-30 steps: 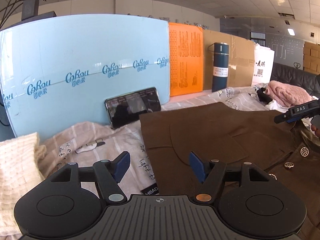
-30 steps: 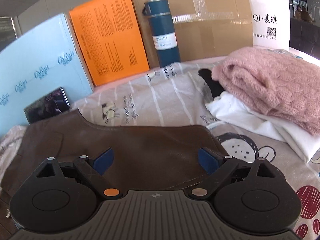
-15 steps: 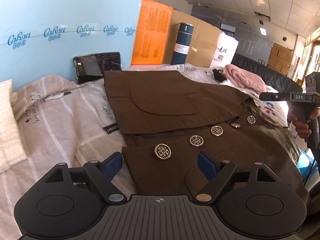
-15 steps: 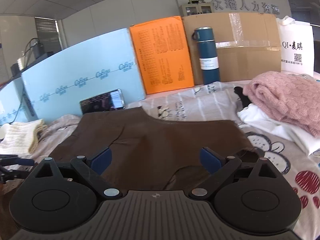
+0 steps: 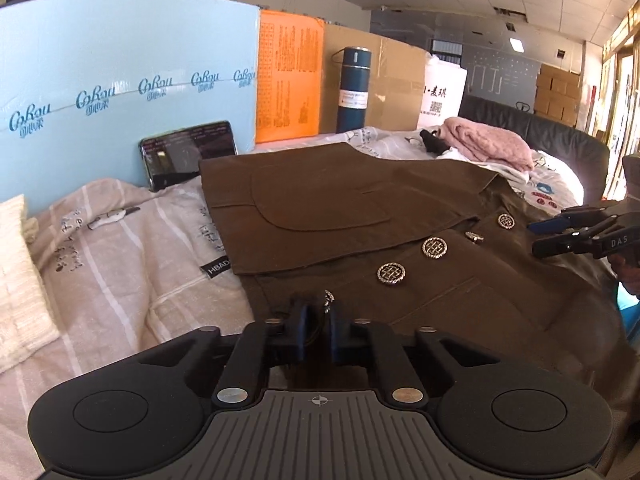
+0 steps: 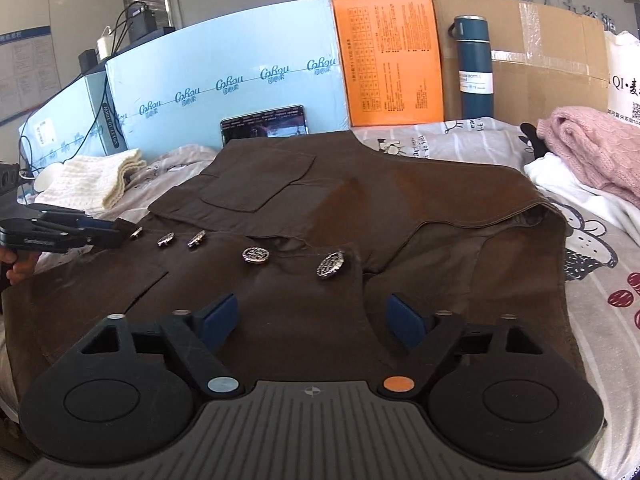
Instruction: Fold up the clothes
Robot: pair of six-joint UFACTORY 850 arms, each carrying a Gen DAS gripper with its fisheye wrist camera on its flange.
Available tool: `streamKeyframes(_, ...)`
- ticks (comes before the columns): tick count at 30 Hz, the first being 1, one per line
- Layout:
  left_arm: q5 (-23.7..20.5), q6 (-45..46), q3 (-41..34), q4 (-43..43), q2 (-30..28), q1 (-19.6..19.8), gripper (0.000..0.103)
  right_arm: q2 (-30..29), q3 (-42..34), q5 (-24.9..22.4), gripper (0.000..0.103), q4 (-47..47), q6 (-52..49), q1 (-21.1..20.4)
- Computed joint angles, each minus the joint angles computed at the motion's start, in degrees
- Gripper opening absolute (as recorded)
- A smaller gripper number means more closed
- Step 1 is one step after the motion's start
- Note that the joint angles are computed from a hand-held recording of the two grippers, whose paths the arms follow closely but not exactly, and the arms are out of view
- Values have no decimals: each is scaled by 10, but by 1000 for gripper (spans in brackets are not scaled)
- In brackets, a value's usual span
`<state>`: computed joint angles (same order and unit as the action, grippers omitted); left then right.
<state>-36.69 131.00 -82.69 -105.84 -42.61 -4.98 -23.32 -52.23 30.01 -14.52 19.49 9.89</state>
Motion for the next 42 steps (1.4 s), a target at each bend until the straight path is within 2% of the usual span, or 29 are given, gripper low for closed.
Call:
streamKeyframes(2,-9,73,22,-57,13,-2,3,-2,2,-6,49,22,-32,5)
streamKeyframes(4,-17,119,38,-96,23,-6,3,0,17,17,42,37,-55,5)
streamKeyframes(6,-23,181,50,-151,30,-14,2,7,35,40,32,22,-27,-3)
streamKeyframes(8,-28,217,51,-186,31,-19,2,16,48,52,15,36,-22,-6)
streamKeyframes(9,-26,229,48,-202,30,-22,2,20,54,58,10,46,-23,-7)
streamKeyframes(13,-4,286,29,-260,18,-30,2,33,71,85,8,91,-40,-6)
streamKeyframes(16,28,287,7,-251,4,-36,3,36,70,96,9,113,-66,0)
streamKeyframes(18,54,304,-4,-253,-5,-42,3,32,61,89,18,128,-88,6)
streamKeyframes(20,81,315,-11,-256,-11,-46,4,26,54,77,46,142,-113,12)
streamKeyframes(22,102,326,-16,-265,-14,-50,14,20,47,63,52,166,-151,20)
streamKeyframes(23,109,333,-16,-272,-13,-50,23,17,43,56,61,181,-173,24)
streamKeyframes(24,108,341,-14,-287,-11,-49,40,13,39,47,66,210,-208,30)
streamKeyframes(25,106,351,-9,-307,-7,-47,51,9,37,47,71,241,-246,36)
streamKeyframes(26,91,359,1,-325,-1,-43,68,6,38,55,76,264,-276,41)
streamKeyframes(27,75,363,10,-339,6,-39,75,3,39,64,78,285,-303,46)
streamKeyframes(28,58,352,21,-329,15,-33,77,2,40,71,80,295,-314,48)
streamKeyframes(30,18,328,45,-296,34,-20,91,4,42,73,81,285,-301,46)
streamKeyframes(33,-41,340,91,-238,68,-4,101,12,54,97,88,257,-265,43)
streamKeyframes(37,-80,413,149,-156,109,5,102,22,69,137,101,203,-217,44)
streamKeyframes(42,-107,346,169,4,131,21,102,24,68,146,103,149,-192,48)
